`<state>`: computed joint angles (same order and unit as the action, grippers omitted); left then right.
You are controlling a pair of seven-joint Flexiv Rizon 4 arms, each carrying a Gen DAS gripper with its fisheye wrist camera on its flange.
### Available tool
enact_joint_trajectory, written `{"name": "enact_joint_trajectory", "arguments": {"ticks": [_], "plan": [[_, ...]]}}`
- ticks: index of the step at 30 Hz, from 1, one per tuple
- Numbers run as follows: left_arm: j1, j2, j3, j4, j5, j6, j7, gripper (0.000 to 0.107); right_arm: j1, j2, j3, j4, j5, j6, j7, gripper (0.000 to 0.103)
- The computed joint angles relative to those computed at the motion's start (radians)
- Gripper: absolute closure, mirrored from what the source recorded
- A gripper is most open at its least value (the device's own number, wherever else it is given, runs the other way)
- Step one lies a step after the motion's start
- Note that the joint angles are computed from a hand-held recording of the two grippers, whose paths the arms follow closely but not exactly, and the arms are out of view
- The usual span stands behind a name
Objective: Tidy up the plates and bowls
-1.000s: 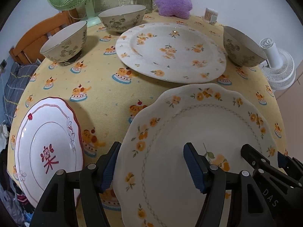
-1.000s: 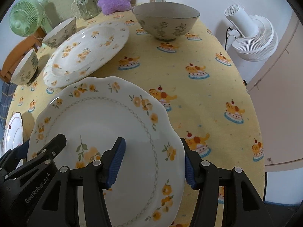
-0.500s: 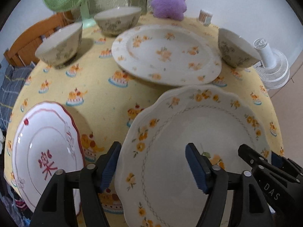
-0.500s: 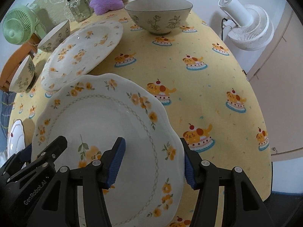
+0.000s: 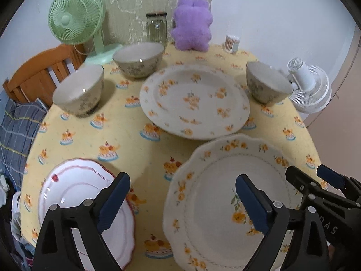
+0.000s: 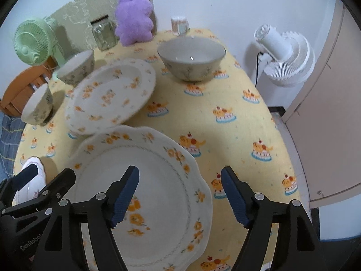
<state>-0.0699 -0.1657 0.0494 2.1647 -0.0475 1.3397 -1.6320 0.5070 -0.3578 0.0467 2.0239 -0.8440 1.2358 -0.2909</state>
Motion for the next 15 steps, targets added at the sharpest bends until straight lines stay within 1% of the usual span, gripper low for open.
{"name": "enact_joint_trajectory", "arguments": {"ticks": [1,5,6,8,10,14,15], "plan": [[0.005,0.000,-0.002,-0.002,-0.005,0.004,0.010,0.011,0.006,0.005,-0.006,0.000,-0.015,0.000,0.008,0.024],[0.043,0.020,-0.034,0.022,-0.103,0.028,0.126,0.009,0.021,0.020,-0.002,-0.017,-0.050,-0.039,0.042,0.024],[0.049,0.022,-0.038,0.021,-0.125,0.016,0.153,0.009,0.026,0.023,0.000,-0.024,-0.058,-0.054,0.055,0.023],[0.047,0.028,-0.025,0.000,-0.117,-0.030,0.163,0.009,0.035,0.026,0.009,-0.043,-0.065,-0.096,0.073,0.023],[0.047,0.034,-0.018,-0.006,-0.113,-0.036,0.172,0.009,0.039,0.026,0.019,-0.063,-0.062,-0.130,0.091,0.023],[0.066,0.036,-0.027,-0.019,-0.182,-0.051,0.235,0.009,0.045,0.021,0.026,-0.101,-0.063,-0.158,0.134,0.023],[0.065,0.033,-0.025,-0.026,-0.182,-0.051,0.236,0.009,0.046,0.020,0.025,-0.109,-0.071,-0.162,0.143,0.023]]}}
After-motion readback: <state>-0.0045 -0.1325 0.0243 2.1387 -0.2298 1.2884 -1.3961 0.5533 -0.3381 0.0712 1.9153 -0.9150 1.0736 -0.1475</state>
